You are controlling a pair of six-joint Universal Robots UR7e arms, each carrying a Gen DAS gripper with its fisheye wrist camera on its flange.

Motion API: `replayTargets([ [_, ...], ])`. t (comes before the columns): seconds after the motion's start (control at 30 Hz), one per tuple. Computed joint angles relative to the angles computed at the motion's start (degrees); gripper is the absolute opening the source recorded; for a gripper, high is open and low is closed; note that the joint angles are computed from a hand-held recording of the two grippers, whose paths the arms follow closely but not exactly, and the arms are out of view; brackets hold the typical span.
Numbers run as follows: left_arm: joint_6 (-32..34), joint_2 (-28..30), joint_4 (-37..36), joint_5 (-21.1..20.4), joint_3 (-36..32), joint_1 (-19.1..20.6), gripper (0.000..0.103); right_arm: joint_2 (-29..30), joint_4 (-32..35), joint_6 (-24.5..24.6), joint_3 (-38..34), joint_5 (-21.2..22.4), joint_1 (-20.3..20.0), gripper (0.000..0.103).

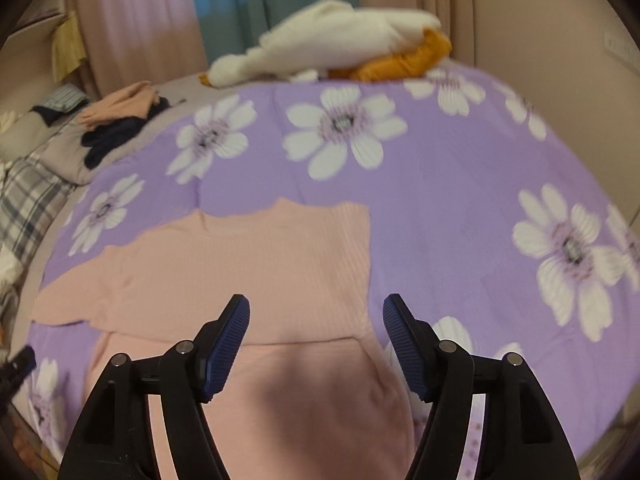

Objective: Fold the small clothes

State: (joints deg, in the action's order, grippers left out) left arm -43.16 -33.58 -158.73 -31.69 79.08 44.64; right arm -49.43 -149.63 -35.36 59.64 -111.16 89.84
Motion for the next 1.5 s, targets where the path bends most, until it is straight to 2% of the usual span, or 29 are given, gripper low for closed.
replayTargets([
  [0.1, 2.3, -0.1, -1.7, 1.5, 0.2, -1.0, 0.082, -2.6, -1.8, -0.8, 3.3, 2.0, 1.6, 0.076],
  [0.27, 7.6, -1.1, -8.6, 0.3, 2.1, -1.7, 0.087, -7.7, -5.0, -1.5, 10.0, 6.5, 4.6, 0.076],
  [0.33, 8.9, -1.0, -11.2, 0.2, 2.4, -1.8, 0.088, -9.9, -6.8, 0.3, 12.6, 9.6, 5.6, 0.077],
  [0.43, 9.2, -0.9, -12.9, 0.8, 2.1, -1.7, 0.088, -11.9, -7.6, 1.4, 15.0, 14.4, 6.6, 0.088],
  [0.57, 9.0, -1.2, -13.9, -1.1, 1.9, -0.8, 0.089, -12.2, -8.4, -2.0, 15.8, 17.4, 8.4, 0.089],
  [0.63, 8.0, -1.6, -13.1, -1.4, 1.9, -0.2, 0.089, -11.4, -9.0, -2.4, 15.5, 16.7, 8.7, 0.089],
  [0.77, 3.6, -3.1, -8.8, -2.1, 2.0, 1.2, 0.09, -8.1, -8.5, 1.4, 12.7, 14.2, 8.2, 0.089],
  [0.93, 0.5, -4.5, -4.9, -1.7, 1.6, 2.7, 0.09, -5.0, -6.3, 4.3, 10.4, 8.6, 7.1, 0.089],
  [1.1, -1.9, -4.6, -3.9, -1.7, 0.6, 4.6, 0.09, -4.5, -5.1, 7.0, 9.9, 8.2, 5.3, 0.089],
  [1.2, -3.4, -4.3, -2.6, -2.5, -0.6, 6.2, 0.09, -4.4, -4.8, 6.4, 10.1, 8.5, 4.6, 0.089],
  [1.3, -5.2, -4.0, -1.6, -3.0, -1.6, 7.8, 0.089, -4.3, -6.7, 5.6, 10.7, 7.4, 4.2, 0.089],
  [1.5, -9.7, -4.0, 0.2, -5.0, -3.0, 10.9, 0.088, -2.9, -4.6, 7.6, 8.7, 5.0, 2.8, 0.089],
])
